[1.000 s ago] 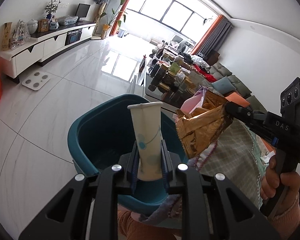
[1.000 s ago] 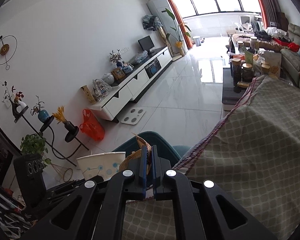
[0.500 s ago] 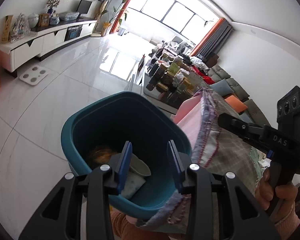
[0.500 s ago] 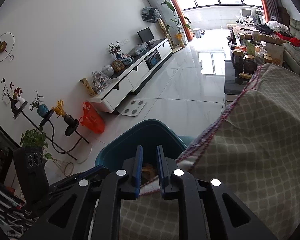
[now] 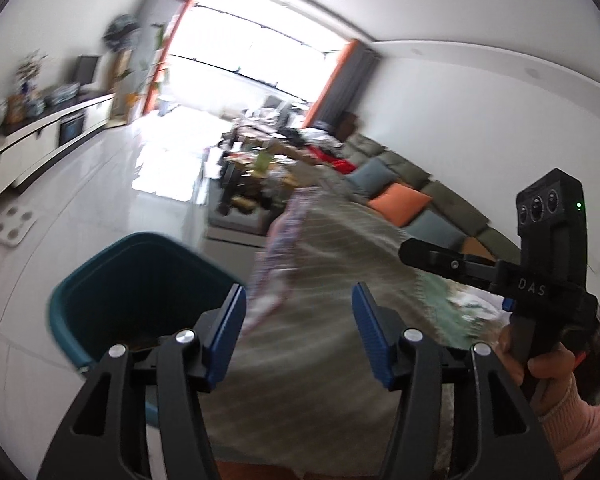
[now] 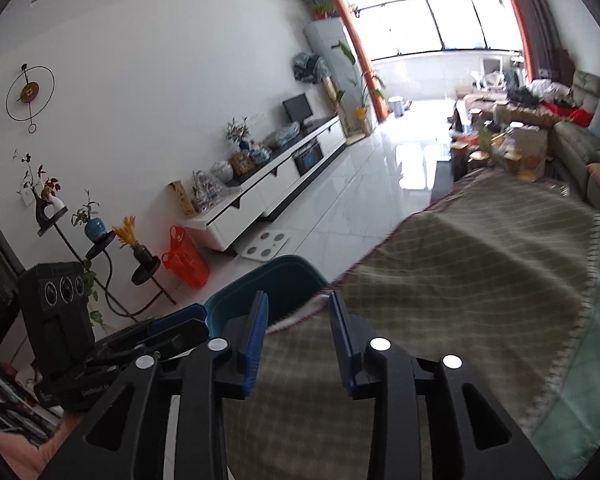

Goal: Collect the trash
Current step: 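Grasp the clear green-label bag with the left tool while the right tool grasps the white foam net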

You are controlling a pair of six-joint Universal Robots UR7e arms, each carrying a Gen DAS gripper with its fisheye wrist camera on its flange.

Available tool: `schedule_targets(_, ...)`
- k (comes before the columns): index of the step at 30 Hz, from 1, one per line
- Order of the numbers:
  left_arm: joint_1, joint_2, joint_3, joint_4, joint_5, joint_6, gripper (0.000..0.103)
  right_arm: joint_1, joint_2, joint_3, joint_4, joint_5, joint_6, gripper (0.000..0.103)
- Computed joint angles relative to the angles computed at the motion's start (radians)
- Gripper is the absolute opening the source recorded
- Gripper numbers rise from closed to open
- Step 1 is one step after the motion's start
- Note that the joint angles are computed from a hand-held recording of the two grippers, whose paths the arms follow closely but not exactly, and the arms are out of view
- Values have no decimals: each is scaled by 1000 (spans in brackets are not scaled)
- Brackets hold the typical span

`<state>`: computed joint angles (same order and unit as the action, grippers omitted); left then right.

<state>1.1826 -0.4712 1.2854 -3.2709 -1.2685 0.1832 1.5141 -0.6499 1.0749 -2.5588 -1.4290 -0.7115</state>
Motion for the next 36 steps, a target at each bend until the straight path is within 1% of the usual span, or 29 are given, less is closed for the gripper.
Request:
schedule_targets(1,-6,7,-6,7,-21,11,58,-8,-16,20,-16,5,-6,39)
schedule_targets(2,-9,13,-12,15,-39,17,59,-18,-36,43,-37,10,-6,42)
schedule_targets(5,-25,39,-38,47,-79,47,60,-44,-82,91,-78,19,7,43)
schedule_targets(9,-36,82,-91,125,-139,59,60,-76,-143,170,-164,18,30,46)
schedule_targets(15,-53,176,-228,286,-206,86,60,-126,-225,272,-314,-19,75,46)
schedule_targets(17,-55,205,-275,344,-226,96,60,-141,-239,284,-350,-29,94,46)
schedule_targets(19,-58,248,-350,420,-248,95,60,-161,-256,298,-387,-39,119,46)
schedule_targets(24,-66,324,-481,548,-259,99,60,-196,-276,308,-467,-82,173,47)
schedule_targets(25,-70,330,-487,558,-257,98,60,-203,-278,308,-481,-89,180,47)
schedule_targets(27,-77,357,-531,596,-258,97,60,-216,-276,297,-498,-100,194,53)
schedule_targets(29,-82,380,-572,628,-253,97,60,-225,-270,281,-500,-102,206,55)
schedule_targets(32,-89,422,-653,692,-246,96,60,-235,-261,263,-497,-111,200,56)
schedule_targets(34,-93,462,-731,757,-238,96,60,-239,-256,251,-484,-121,184,60)
schedule_targets(36,-96,492,-793,813,-230,95,60,-239,-247,239,-480,-135,171,60)
